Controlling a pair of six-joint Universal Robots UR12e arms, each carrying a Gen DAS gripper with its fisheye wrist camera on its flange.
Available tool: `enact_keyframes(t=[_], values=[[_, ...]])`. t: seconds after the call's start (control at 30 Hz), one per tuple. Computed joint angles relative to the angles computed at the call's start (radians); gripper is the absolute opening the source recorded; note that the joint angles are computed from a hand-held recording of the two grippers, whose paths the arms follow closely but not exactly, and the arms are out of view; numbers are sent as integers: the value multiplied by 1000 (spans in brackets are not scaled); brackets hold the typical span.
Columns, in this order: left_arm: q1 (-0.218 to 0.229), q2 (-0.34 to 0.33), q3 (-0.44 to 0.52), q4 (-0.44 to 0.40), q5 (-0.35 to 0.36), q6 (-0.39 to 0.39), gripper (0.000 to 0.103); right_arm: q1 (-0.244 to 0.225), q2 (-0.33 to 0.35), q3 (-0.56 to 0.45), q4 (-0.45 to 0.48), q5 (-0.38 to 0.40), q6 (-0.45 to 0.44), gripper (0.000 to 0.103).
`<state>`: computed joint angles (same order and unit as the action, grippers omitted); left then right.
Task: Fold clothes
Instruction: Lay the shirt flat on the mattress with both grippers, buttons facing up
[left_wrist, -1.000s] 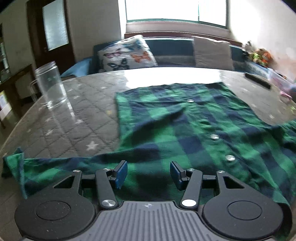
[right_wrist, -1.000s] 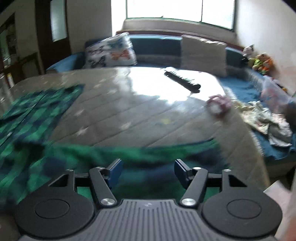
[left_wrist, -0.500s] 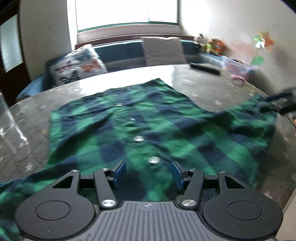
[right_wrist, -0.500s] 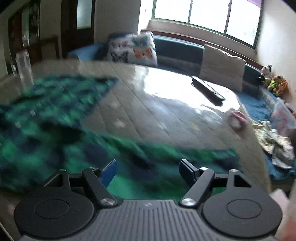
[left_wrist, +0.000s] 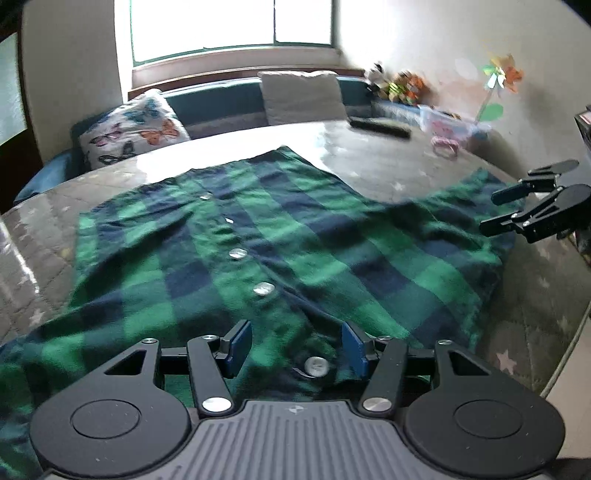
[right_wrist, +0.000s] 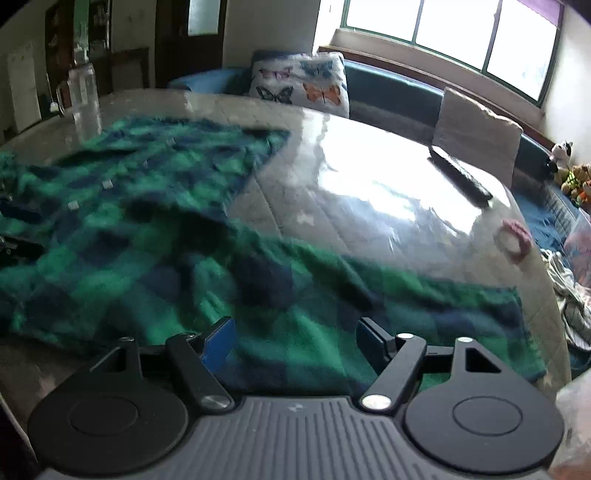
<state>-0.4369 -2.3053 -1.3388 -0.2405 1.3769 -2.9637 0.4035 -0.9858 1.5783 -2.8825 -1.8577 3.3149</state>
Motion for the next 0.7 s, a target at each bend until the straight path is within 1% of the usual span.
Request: enact_keyframes(t=[0.1, 0.17, 0.23, 0.33, 0.4, 0.53, 0.57, 0.63, 0.7], values=[[11, 12, -19, 50, 35, -47, 57, 2, 25, -46, -38, 52, -39, 75], [19, 18, -29, 76, 75, -87, 57, 5, 51, -88, -50, 95, -69, 75], [29, 23, -39, 93, 136, -135, 57, 9, 83, -140, -46, 141, -94, 75], [45, 28, -47, 99, 240, -200, 57, 17, 133, -221, -30, 207, -129, 76], [59, 30, -51, 99, 317, -240, 57, 25, 167, -277, -14, 245, -152, 79], [90, 25, -45, 81, 463, -326, 57, 40, 228, -382, 15, 301, -189, 83], [96, 21, -38, 72, 506, -340, 57, 44, 242, -407, 29, 313, -195, 85], [107, 9, -20, 53, 593, -369, 57, 50, 272, -458, 61, 339, -206, 85], [115, -10, 6, 34, 671, -375, 57, 56, 296, -500, 98, 356, -218, 86]])
